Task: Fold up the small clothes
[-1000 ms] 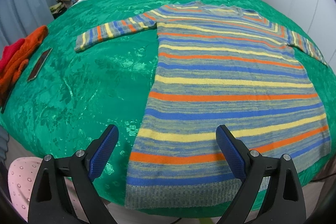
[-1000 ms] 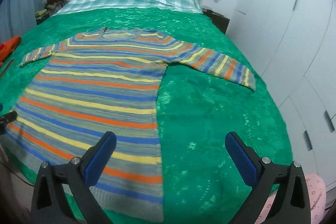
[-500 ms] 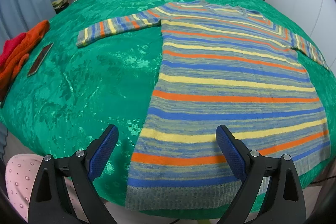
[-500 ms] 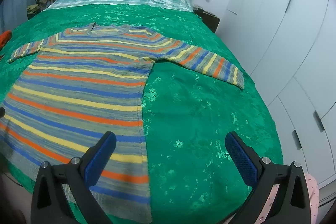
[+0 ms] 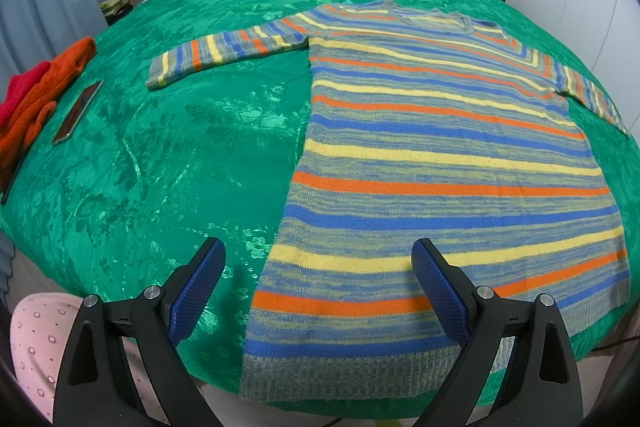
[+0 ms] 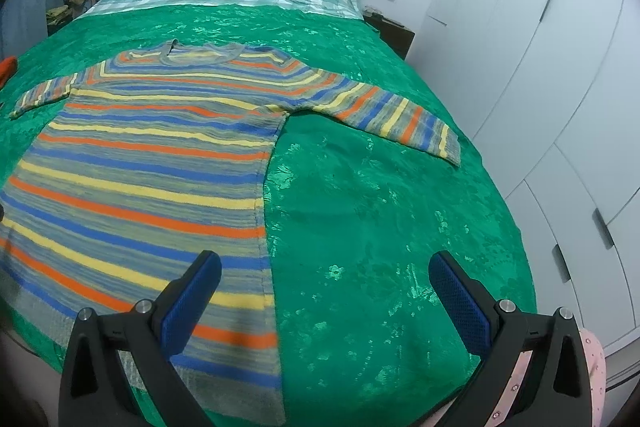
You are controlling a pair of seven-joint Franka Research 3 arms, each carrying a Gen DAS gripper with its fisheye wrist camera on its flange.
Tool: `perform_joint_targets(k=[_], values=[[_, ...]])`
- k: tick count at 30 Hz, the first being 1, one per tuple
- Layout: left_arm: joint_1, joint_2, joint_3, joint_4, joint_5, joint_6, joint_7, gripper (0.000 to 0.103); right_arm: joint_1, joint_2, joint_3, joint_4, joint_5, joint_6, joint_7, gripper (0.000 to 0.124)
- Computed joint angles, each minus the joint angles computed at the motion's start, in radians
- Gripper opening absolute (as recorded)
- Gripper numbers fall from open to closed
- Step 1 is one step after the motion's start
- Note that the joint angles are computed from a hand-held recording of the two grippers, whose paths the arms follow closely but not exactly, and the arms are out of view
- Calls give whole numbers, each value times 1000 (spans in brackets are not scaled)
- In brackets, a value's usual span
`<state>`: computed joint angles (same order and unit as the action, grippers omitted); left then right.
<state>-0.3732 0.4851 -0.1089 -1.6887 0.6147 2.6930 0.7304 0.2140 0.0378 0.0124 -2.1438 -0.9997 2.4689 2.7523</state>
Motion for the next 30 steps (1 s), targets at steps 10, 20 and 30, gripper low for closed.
perform_joint_targets(k=[10,20,30], values=[[2,-1,0,-1,-4,-1,3,95,-2,0,-1,0,9,-5,-2,102],[0,-7,6,-7,2,2,-13,95,-14,6,-8,4,88,35,-57,102],[4,6,4,14,-11,-21,-27,95,-195,150,-112,174,688,355,-551,102]])
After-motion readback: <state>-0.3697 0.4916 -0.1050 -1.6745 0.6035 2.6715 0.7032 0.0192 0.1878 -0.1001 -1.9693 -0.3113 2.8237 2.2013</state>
